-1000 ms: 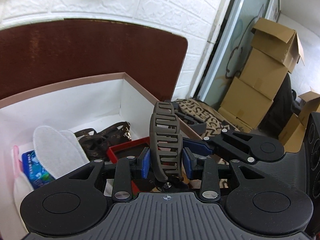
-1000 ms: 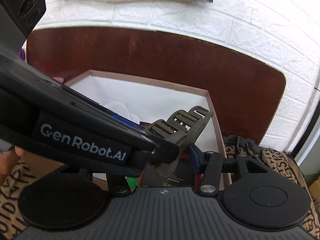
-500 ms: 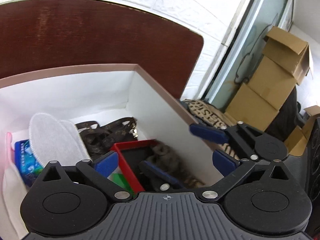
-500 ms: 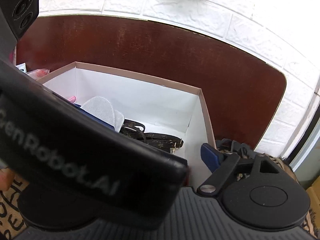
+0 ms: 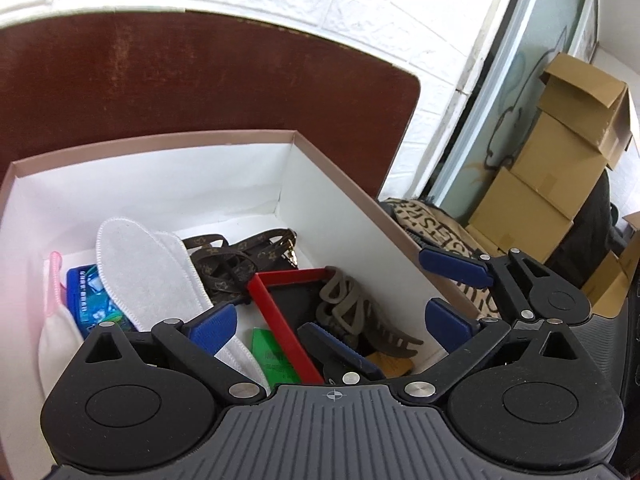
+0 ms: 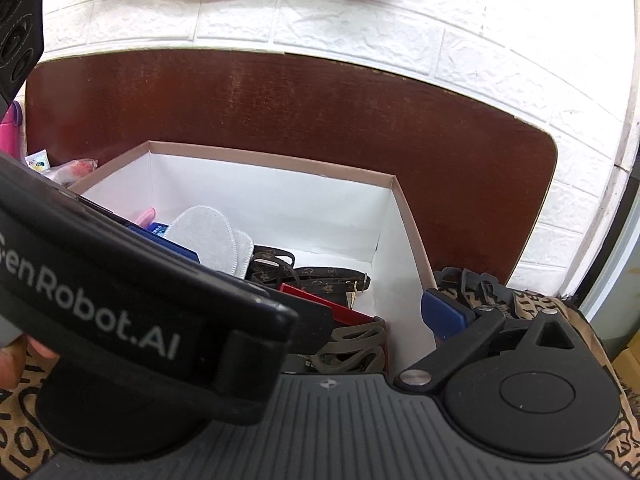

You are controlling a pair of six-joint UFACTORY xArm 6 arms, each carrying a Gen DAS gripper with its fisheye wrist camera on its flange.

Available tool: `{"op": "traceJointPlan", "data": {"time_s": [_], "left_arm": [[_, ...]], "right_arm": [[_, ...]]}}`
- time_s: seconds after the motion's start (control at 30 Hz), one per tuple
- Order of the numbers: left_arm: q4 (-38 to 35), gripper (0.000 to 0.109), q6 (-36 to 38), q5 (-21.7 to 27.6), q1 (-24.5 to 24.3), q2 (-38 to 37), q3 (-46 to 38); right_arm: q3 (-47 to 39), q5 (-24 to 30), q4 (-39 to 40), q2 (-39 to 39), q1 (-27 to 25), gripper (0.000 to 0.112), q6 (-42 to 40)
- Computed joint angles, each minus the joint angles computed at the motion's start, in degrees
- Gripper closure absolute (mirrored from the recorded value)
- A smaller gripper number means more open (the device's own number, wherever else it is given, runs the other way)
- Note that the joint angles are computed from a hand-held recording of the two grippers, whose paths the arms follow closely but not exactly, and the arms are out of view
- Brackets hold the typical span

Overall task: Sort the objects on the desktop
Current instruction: 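Withdraw the left gripper from the brown box back to the pile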

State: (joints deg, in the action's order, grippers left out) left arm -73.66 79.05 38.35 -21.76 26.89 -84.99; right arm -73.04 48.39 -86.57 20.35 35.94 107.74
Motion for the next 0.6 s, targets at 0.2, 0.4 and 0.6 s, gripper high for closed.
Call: {"op": "traceJointPlan", "data": {"time_s": [0.2, 0.4, 0.6], "left_arm": [[-2.9, 0.006, 4.4, -2.0, 0.5, -5.7, 7.0], [-8.2, 0.006, 10.5, -6.2, 0.7, -12.2, 15.6], [-16.1, 0.006, 20.0, -6.3, 3.3, -18.4, 24.2]], "right_arm": [[0.4, 1.7, -0.2, -0.6, 1.9, 0.010, 4.2], [-0.2, 3.3, 0.3, -0.3, 5.4, 0.010, 8.1], [-1.2, 8.1, 1.2, 1.0, 10.4, 0.009, 11.0]]}}
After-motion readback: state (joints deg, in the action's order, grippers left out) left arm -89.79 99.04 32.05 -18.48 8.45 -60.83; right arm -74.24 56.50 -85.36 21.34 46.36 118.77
